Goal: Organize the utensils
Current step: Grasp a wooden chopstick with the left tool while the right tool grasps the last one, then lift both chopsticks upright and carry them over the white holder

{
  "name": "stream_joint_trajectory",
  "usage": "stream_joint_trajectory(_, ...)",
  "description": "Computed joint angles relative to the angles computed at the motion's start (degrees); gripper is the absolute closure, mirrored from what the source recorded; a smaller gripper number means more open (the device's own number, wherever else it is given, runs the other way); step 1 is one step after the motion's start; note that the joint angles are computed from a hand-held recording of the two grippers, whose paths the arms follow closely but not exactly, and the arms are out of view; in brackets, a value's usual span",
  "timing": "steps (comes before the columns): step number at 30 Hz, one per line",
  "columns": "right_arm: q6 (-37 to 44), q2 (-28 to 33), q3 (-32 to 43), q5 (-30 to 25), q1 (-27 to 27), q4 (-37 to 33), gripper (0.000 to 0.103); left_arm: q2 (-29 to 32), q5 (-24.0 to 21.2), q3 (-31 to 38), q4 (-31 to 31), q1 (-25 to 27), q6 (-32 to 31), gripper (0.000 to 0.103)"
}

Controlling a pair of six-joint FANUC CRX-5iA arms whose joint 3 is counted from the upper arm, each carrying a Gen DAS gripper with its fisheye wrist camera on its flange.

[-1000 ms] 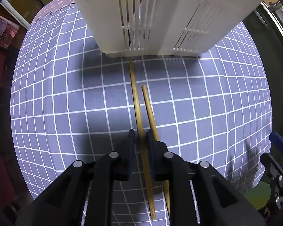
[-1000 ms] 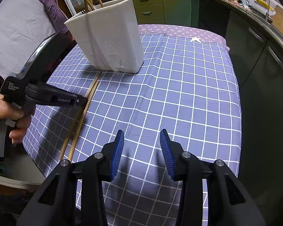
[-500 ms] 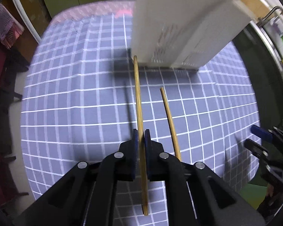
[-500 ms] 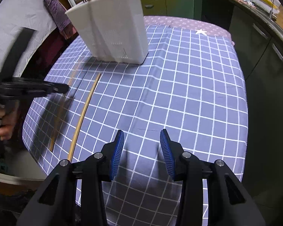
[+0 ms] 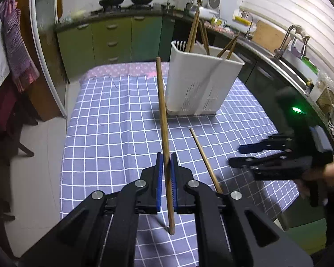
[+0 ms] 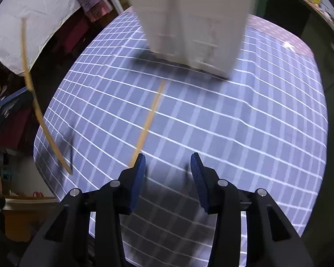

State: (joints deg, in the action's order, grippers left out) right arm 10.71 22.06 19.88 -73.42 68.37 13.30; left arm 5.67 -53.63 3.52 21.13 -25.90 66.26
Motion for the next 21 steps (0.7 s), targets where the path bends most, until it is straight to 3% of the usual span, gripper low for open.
stream_joint_trajectory(7,6.56,9.68,14.02,-8.1,-4.05,-5.73,0.079,-4.79,6.11,-6.89,3.86,0.94,-6.25,0.096)
stream_joint_trajectory(17,8.89,18.03,26.64,-16.69,-6.21,-8.67,0.084,-7.26,8.01,-10.94,8.07,2.48,-11.48,0.096)
stream_joint_trajectory(21,9.1,20.72,30.67,-20.05,-6.0,-7.77,0.092,-7.65,7.91,-11.49,8.84,2.69,-12.59,0.096)
